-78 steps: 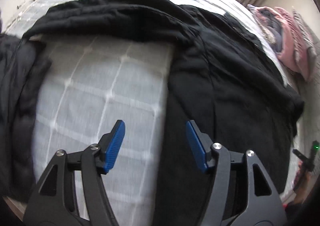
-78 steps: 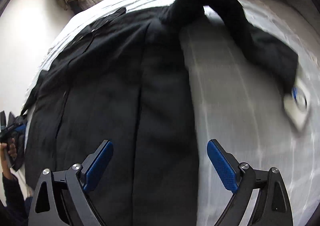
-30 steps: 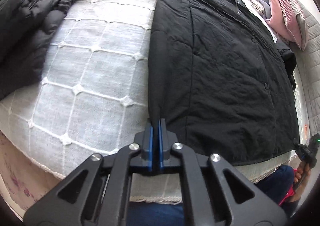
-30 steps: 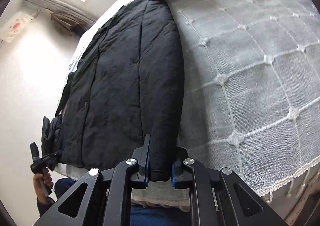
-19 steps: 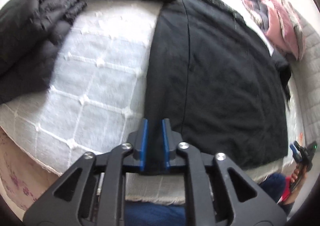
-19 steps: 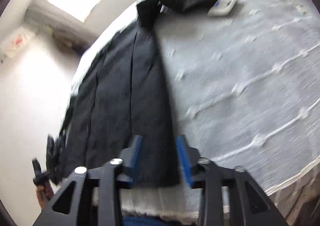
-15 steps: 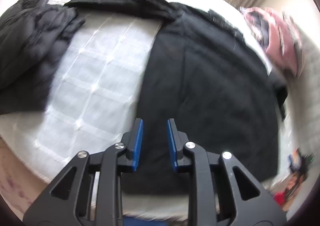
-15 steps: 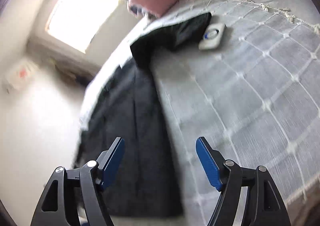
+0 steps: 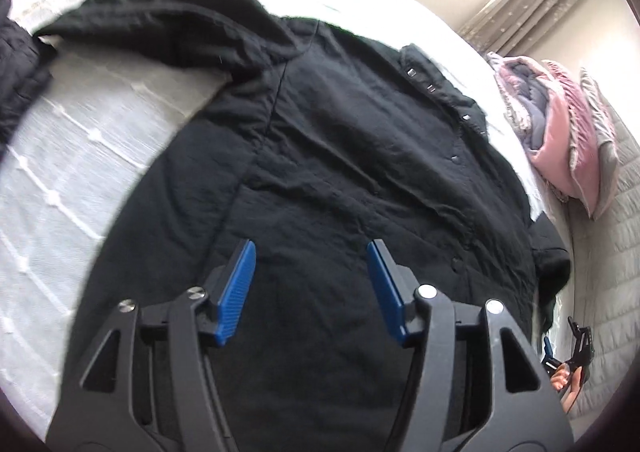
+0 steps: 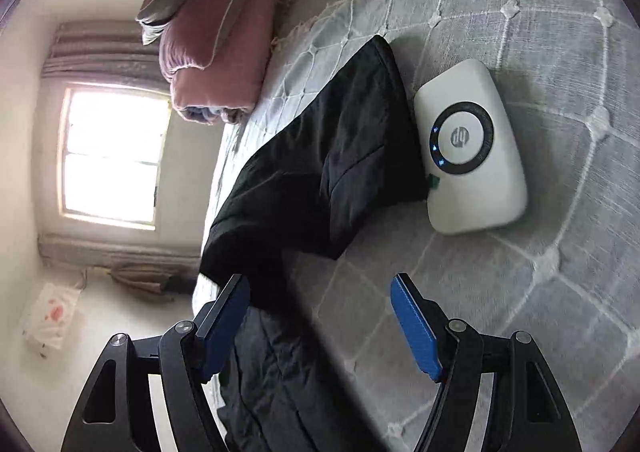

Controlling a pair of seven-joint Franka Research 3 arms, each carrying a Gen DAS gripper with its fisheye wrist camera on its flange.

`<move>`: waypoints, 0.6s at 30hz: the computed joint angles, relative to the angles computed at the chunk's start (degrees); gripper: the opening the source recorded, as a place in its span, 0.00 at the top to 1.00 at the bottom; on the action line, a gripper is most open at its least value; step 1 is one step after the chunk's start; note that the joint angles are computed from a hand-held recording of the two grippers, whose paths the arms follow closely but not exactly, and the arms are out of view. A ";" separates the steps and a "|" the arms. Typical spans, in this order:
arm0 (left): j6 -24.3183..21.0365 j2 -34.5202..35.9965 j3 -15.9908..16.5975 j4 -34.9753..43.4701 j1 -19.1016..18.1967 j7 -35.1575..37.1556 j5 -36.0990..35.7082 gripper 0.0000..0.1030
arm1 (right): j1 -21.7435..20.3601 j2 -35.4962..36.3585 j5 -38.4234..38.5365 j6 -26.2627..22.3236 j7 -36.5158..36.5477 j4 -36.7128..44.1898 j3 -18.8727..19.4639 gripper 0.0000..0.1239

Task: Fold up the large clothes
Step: 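Close the right tool on the end of the coat sleeve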

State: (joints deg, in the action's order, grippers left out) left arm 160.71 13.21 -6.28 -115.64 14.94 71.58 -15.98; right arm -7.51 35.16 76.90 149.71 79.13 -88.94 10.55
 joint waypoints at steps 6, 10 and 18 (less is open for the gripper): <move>3.77 5.15 0.77 2.22 -0.93 -3.82 5.35 0.43 | 3.09 12.21 -8.95 2.74 12.62 14.84 -1.21 0.55; 5.67 4.87 0.17 1.17 -0.39 -3.79 8.11 0.43 | 6.85 16.05 -21.65 3.96 24.84 20.36 -6.95 0.92; 5.78 5.09 -1.25 1.39 0.98 -3.72 8.67 0.43 | 10.91 12.59 -44.80 4.26 32.82 18.70 -19.06 0.94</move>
